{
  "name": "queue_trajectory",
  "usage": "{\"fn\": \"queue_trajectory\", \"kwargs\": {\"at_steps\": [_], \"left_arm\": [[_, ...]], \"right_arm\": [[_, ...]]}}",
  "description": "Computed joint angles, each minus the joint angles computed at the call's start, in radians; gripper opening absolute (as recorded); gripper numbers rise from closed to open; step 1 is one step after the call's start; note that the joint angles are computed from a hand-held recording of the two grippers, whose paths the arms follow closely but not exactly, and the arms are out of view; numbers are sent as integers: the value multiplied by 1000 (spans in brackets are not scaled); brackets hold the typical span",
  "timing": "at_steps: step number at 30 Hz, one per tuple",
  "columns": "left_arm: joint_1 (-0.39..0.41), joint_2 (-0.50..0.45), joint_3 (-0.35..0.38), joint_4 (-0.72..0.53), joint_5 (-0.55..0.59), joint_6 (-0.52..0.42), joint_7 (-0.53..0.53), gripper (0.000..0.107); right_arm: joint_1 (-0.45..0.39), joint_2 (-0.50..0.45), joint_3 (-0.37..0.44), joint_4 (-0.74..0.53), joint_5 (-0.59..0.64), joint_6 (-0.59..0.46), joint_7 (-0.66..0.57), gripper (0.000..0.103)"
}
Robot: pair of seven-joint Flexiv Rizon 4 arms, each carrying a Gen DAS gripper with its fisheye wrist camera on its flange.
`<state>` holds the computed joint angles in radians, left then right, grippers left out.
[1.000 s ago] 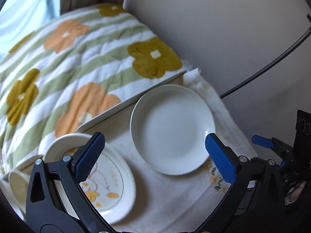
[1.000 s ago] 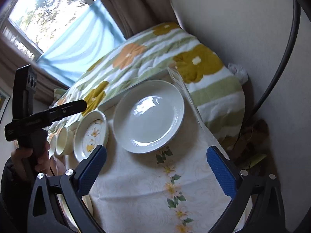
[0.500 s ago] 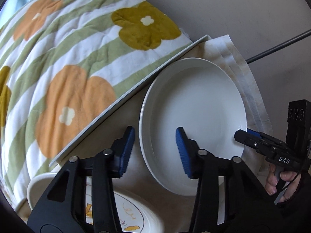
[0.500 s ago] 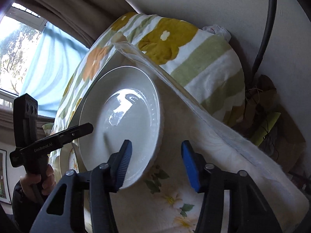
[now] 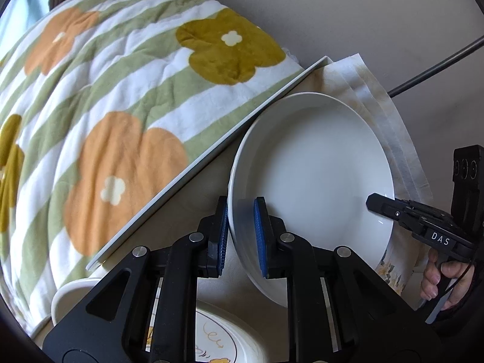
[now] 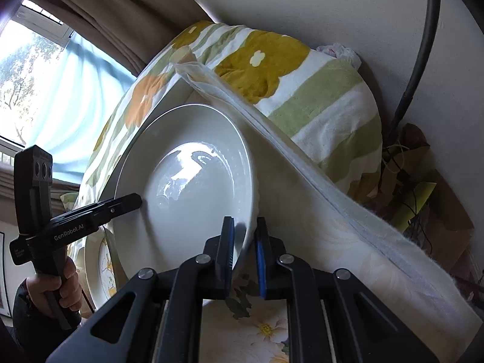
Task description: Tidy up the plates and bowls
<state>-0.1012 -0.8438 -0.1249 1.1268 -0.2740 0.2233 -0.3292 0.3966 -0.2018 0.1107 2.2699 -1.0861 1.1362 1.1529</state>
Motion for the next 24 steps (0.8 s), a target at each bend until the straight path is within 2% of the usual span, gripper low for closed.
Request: {"fn": "queue_trajectory", "kwargs": {"at_steps": [6,8,11,16,20,24], "left_arm": [[20,63,-9,81,-35,57,22,14],[33,102,-10,126,-56,81,26,14],[59,170,-11,196,-101,106,23,14],[111,322,4,351,-200,164,19,14],[154,446,42,475,-278,199,8,14],[188,547,97,593,-317,258,-2,14]], "right_arm": [[-4,28,4,8,-41,-17,5,12],[-9,44,14,9,-38,-24,-29,12],[-16,79,32,6,-19,-42,-110,12],[-20,153,74,-14,55,-77,-318,12],[-25,185,96,-38,105,-36,-467,12],[-12,160,104,-85,120,28,-613,12]]}}
